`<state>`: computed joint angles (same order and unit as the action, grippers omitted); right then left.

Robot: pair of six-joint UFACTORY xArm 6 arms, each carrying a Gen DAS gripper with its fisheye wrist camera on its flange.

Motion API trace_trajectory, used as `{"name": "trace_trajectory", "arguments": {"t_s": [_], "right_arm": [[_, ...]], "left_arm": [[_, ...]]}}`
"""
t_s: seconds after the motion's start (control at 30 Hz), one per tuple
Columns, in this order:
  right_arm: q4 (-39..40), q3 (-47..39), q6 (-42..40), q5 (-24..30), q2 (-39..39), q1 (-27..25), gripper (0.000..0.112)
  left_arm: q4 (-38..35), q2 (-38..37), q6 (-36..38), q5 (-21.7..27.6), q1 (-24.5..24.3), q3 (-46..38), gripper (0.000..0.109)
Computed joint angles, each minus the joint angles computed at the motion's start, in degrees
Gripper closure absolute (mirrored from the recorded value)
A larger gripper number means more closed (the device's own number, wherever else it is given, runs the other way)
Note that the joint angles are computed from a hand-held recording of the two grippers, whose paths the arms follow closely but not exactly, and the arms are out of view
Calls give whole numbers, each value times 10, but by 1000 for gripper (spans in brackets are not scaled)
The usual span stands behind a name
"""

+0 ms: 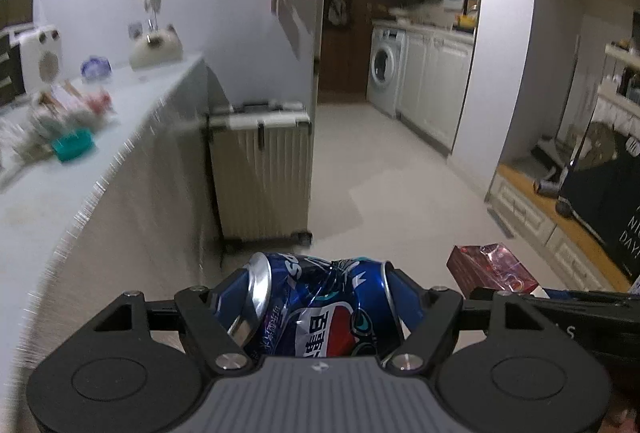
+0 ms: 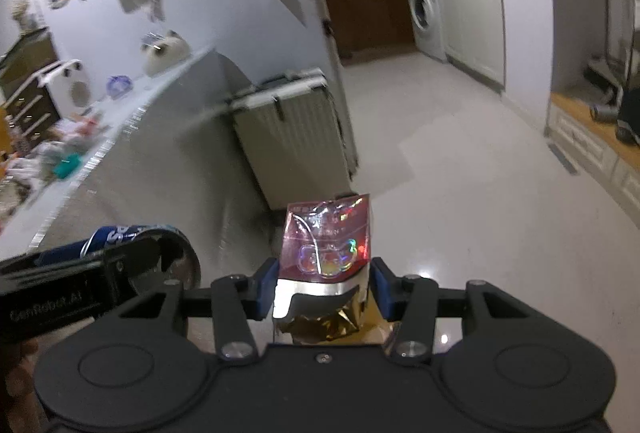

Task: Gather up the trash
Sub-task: 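Carry the can and wrapper in both tools over the yellow wastebasket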

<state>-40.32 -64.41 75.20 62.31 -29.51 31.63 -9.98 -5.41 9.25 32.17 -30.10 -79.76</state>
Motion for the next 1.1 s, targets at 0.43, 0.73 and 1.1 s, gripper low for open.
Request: {"name": "trace_trajectory", "arguments": {"t_s": [0.43, 0.73, 1.1], "right_arm": [[98, 116, 21, -218, 95, -150, 63], [138, 76, 25, -304, 256, -197, 63], [229, 41, -79, -389, 406, -243, 63]], "left_arm": [[2, 200, -60, -14, 11, -71, 33], [42, 361, -96, -6, 19, -188, 33], [49, 519, -101, 28, 22, -331, 33]]}}
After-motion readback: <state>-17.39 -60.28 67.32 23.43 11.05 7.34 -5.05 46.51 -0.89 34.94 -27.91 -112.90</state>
